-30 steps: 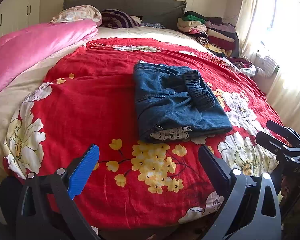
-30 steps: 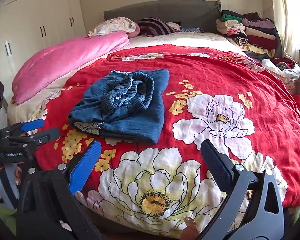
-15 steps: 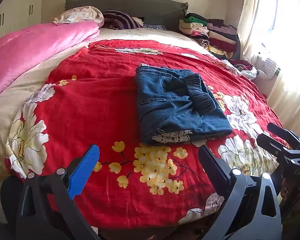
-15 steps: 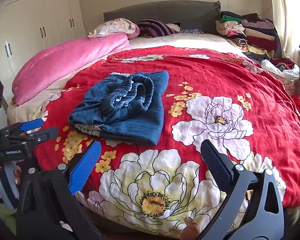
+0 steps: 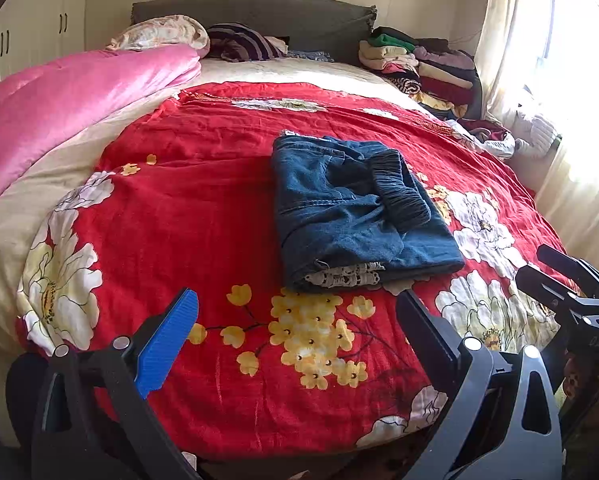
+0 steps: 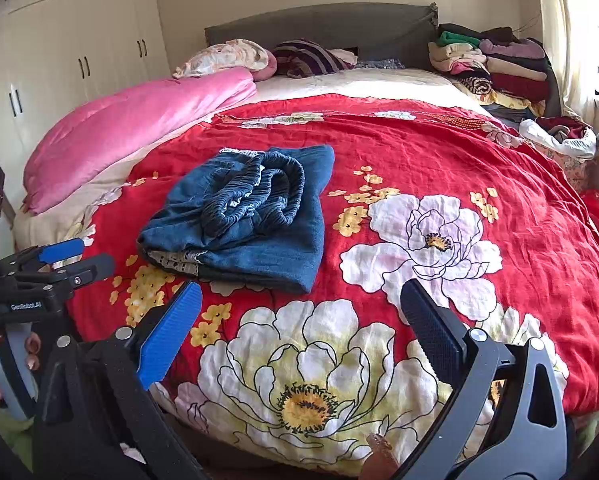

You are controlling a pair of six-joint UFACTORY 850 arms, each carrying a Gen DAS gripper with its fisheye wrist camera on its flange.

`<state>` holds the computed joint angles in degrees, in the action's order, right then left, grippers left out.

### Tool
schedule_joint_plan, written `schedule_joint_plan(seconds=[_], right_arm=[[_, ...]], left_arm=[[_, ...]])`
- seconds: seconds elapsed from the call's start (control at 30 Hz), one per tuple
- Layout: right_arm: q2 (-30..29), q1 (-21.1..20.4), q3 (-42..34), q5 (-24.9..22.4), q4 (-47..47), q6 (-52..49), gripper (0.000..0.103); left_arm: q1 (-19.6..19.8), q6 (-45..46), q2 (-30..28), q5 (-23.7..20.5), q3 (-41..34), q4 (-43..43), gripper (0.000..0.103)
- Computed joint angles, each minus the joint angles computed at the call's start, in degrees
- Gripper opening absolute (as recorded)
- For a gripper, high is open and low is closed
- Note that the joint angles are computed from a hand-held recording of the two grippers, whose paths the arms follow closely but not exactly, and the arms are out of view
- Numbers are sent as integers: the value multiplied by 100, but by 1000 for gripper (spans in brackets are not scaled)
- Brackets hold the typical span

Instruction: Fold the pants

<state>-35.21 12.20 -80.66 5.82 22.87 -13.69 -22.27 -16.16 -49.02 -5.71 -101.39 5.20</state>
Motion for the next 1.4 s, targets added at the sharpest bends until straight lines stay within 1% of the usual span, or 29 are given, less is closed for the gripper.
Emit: schedule_joint_plan(seconds=[0.1,0.2,0.33,0.5,0.6,0.7,0.87,0.9,1.03,1.17,1.23,1.33,1.4], right_arm=[[3,2,-1,-2,107,-107,94],[1,-5,0,-1,-72,69,94],[12,-5,7,-4,130,-115,94],[14,-1,15,16,285,-264,94],[19,-5,15,3,311,-287,94],[11,-14,11,-1,121,-108,94],[24,0,30,27,410,-374,94],[19,-4,27,24,300,-260,94],[19,-10,22,3,331,-291,94],[33,-6,34,29,542,-475,94],[21,6,19,37,802,-719,94],[22,1,20,35,684,-608,94],[28,-1,26,40,769,-695,94]], left_arm=[[2,74,0,2,-1,-76,99],[3,-66,10,12,9,52,99],[5,-248,35,7,31,225,99],[7,-155,36,13,31,143,99],[6,-361,39,9,36,334,99],[2,-567,37,-4,34,534,99],[4,-600,44,6,51,569,99],[7,-508,48,14,58,477,99],[6,-646,36,-12,40,619,99],[15,-588,46,-7,58,577,99],[18,-561,46,-9,61,557,99],[10,-730,37,-49,47,736,99],[2,-825,40,-53,55,830,99]])
